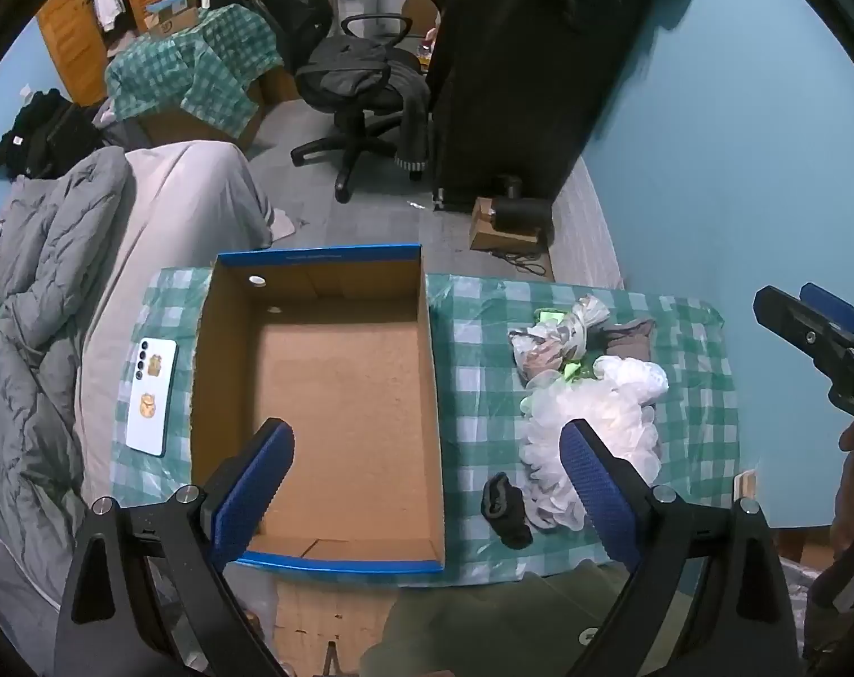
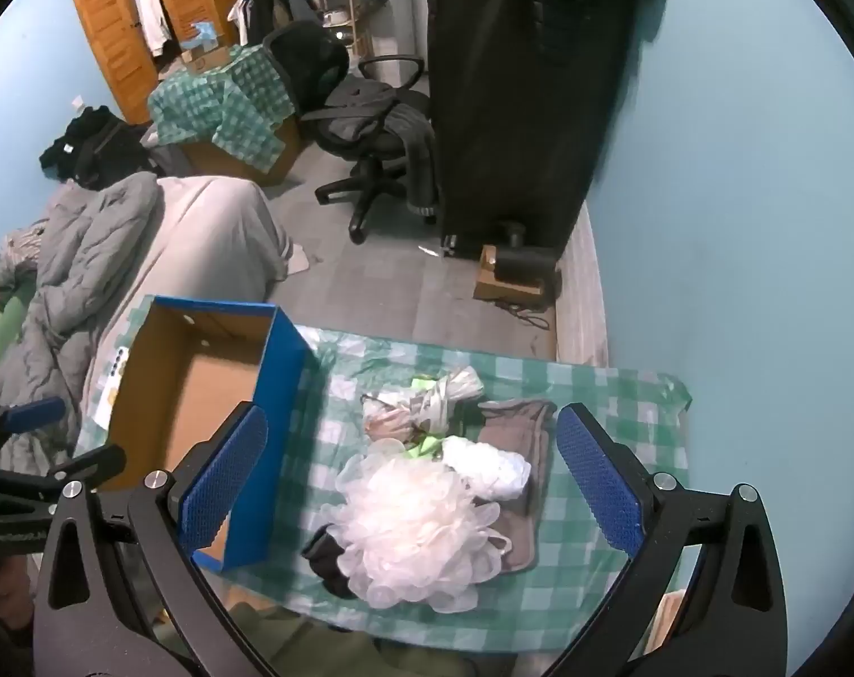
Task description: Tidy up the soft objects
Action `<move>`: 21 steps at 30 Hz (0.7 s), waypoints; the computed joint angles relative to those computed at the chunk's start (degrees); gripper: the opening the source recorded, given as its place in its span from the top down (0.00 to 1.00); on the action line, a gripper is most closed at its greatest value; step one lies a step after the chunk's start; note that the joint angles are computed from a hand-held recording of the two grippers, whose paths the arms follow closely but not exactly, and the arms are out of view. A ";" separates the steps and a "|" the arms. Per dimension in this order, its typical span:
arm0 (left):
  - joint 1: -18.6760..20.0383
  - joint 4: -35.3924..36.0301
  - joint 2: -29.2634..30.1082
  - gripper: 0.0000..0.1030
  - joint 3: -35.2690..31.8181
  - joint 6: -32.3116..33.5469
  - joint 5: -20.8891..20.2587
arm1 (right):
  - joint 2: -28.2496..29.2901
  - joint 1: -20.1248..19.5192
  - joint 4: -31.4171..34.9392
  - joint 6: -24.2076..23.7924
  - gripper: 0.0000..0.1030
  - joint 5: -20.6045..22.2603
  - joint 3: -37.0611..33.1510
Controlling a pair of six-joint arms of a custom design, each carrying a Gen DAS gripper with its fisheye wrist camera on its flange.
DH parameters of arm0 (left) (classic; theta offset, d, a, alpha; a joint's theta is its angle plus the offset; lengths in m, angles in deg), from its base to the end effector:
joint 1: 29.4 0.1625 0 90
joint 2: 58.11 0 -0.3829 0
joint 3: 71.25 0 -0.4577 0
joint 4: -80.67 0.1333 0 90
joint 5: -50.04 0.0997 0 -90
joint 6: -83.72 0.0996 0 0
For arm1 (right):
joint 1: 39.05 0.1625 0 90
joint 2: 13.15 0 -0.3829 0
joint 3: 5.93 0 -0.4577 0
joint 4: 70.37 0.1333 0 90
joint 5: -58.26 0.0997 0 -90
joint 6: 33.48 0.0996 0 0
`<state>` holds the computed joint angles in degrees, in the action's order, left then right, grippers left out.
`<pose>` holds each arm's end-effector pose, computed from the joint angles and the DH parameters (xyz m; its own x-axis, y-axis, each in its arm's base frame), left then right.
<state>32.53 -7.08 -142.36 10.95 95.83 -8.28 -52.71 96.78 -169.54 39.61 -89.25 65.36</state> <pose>-0.1163 -0.6125 0.4747 -0.6346 0.5782 -0.5128 0.6174 0.7784 0.1136 0.5766 -0.4914 0.0780 -0.6751 0.4380 0.5936 -0.0566 0.7715 -0.6337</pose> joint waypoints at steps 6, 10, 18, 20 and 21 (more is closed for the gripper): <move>0.12 -0.10 0.13 0.07 -0.19 0.30 -0.33 | -0.62 -0.02 -1.91 -0.86 0.02 0.24 1.09; 0.17 0.55 0.93 0.07 -0.96 0.24 0.06 | -0.93 -0.03 -2.33 -0.98 0.02 0.30 1.52; -0.52 -0.04 0.71 0.07 -0.68 -0.67 -0.35 | -1.39 -0.04 -2.81 -1.24 0.02 0.32 2.08; -0.72 0.05 0.25 0.07 -0.16 -0.83 -0.38 | -1.59 -0.08 -3.24 -1.47 0.02 0.45 2.33; -0.70 -0.10 0.19 0.07 -0.08 -0.67 -0.36 | -1.61 -0.08 -3.14 -1.38 0.02 0.46 2.31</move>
<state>31.84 -7.18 -142.17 10.87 95.16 -8.64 -54.31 96.70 -172.68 38.23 -88.79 67.67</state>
